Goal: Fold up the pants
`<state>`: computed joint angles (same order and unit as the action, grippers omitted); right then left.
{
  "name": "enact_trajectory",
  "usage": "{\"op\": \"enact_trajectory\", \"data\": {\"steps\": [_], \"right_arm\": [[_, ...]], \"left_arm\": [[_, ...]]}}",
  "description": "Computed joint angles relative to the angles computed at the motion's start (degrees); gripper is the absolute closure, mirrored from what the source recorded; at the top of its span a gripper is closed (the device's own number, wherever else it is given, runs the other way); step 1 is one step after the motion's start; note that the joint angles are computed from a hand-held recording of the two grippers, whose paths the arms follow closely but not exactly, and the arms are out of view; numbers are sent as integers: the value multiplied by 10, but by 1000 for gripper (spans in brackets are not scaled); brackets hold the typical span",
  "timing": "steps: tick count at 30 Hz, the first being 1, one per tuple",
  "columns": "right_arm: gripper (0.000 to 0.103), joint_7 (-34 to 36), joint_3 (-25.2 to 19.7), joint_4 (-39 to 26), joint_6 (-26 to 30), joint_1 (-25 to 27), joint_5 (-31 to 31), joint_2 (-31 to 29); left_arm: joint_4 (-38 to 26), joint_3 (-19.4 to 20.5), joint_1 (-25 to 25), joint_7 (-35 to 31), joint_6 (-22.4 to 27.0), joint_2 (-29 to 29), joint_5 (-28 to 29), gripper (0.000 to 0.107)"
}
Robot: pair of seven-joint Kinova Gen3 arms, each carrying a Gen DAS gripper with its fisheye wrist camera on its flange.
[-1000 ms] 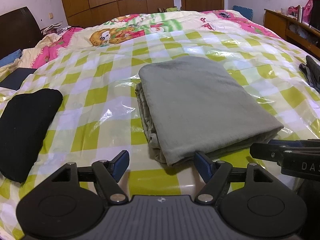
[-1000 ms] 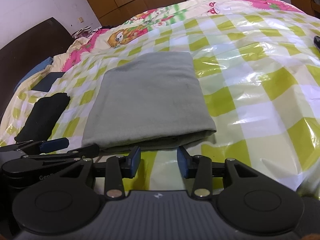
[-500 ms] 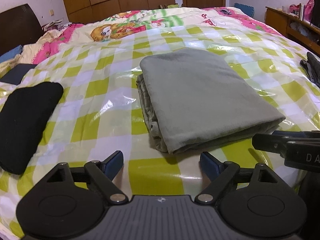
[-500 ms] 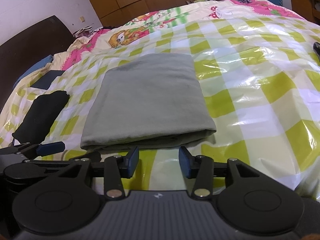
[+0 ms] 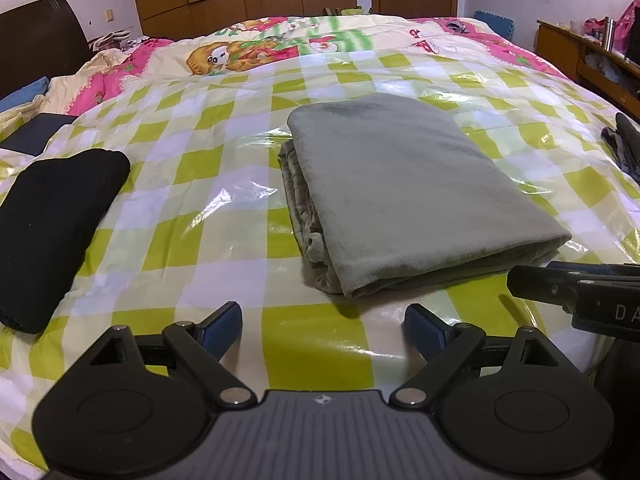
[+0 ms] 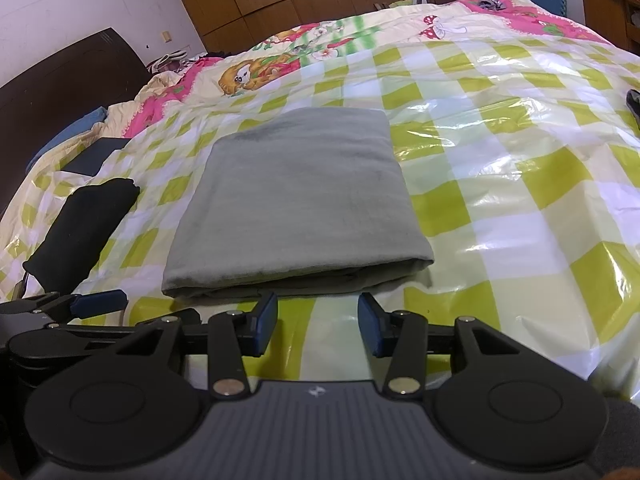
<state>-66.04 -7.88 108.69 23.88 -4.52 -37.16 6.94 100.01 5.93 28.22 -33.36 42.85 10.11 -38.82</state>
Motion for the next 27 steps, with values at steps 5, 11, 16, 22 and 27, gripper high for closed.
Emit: {"op": "enact_trajectory", "data": {"steps": [5,11,16,22,27], "right_arm": [[57,0,0,3,-5,0,-3,-2],[56,-1,4,0,5,5,-3,-2],[56,-4,6,-1,9,2,5,-3],[56,13,7,-3,18,16,-29,-8],[56,38,16,-30,21,31,-68,-2]], "left_arm": [[4,1,-1,0,-2,-3,0,7],[11,2,-5,3,-7,-8,0,6],[12,3,-7,1,-8,-9,1,6],[21,3,-8,10,-23,-23,-17,6],[5,5,-22,-8,-39,-26,-28,6]]}}
